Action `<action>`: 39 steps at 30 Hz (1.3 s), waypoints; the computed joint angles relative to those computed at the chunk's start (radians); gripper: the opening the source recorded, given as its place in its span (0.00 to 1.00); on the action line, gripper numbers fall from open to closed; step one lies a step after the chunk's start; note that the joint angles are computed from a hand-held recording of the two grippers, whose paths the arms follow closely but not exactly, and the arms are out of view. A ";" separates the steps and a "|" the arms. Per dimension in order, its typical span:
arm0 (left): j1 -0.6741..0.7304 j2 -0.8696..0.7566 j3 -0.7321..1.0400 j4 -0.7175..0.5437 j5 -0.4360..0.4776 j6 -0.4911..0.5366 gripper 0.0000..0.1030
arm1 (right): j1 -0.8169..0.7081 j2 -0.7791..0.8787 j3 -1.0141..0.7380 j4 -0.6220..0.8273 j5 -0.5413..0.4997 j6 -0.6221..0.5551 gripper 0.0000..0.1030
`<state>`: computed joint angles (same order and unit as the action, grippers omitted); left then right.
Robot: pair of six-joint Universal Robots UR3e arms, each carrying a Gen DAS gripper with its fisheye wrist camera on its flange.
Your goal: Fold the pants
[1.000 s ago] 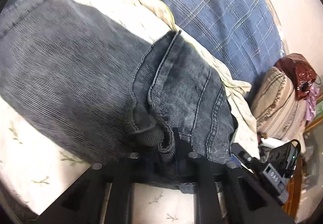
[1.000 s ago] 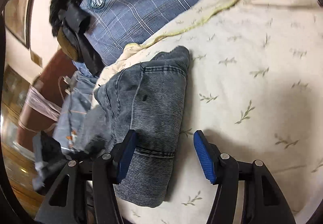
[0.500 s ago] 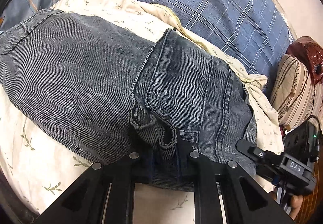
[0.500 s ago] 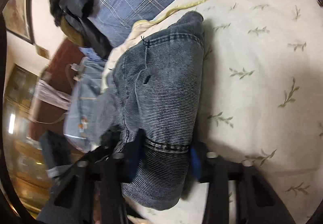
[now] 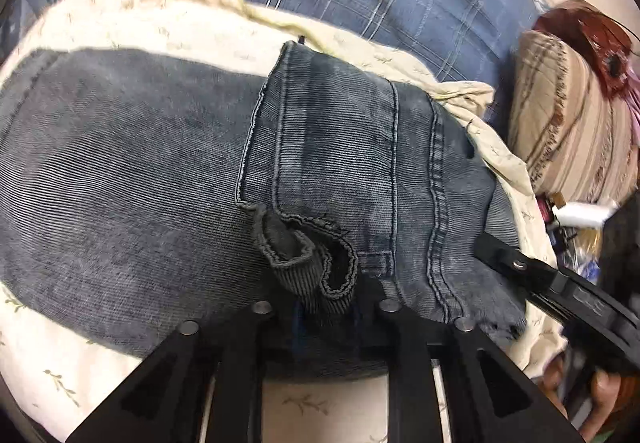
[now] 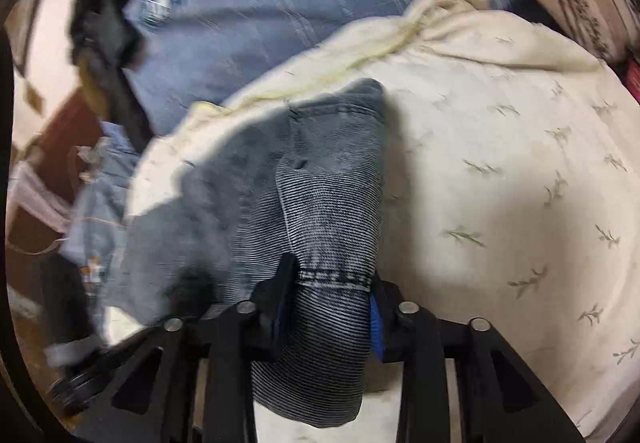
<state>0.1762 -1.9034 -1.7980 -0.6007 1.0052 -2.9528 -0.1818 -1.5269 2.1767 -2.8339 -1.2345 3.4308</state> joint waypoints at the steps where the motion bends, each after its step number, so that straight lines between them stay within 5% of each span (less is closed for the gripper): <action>1: 0.005 0.014 -0.009 -0.010 0.003 0.014 0.28 | 0.012 0.005 -0.010 0.004 -0.018 0.009 0.41; 12: 0.371 0.335 -0.179 -0.216 -0.120 0.210 0.46 | 0.439 0.015 -0.113 -0.217 -0.619 0.065 0.52; 19: 0.632 0.436 -0.332 -0.276 -0.184 0.248 0.47 | 0.324 0.093 -0.079 -0.291 -0.098 0.083 0.49; 24: 0.640 0.410 -0.372 -0.103 -0.103 0.076 0.48 | 0.383 0.180 -0.145 -0.270 -0.120 0.087 0.52; 28: 0.637 0.315 -0.300 -0.192 -0.080 0.040 0.50 | 0.409 0.197 -0.157 -0.262 -0.141 0.061 0.52; 32: 0.619 0.284 -0.284 -0.122 -0.091 -0.032 0.51 | 0.424 0.209 -0.160 -0.259 -0.144 0.054 0.52; 34: 0.595 0.225 -0.240 -0.097 -0.065 -0.084 0.43 | 0.428 0.210 -0.161 -0.259 -0.142 0.052 0.52; 36: 0.571 0.219 -0.228 -0.054 -0.012 -0.104 0.23 | 0.430 0.210 -0.164 -0.257 -0.144 0.055 0.52; 39: 0.514 0.230 -0.228 -0.010 0.061 -0.100 0.23 | 0.422 0.202 -0.160 -0.264 -0.132 0.059 0.52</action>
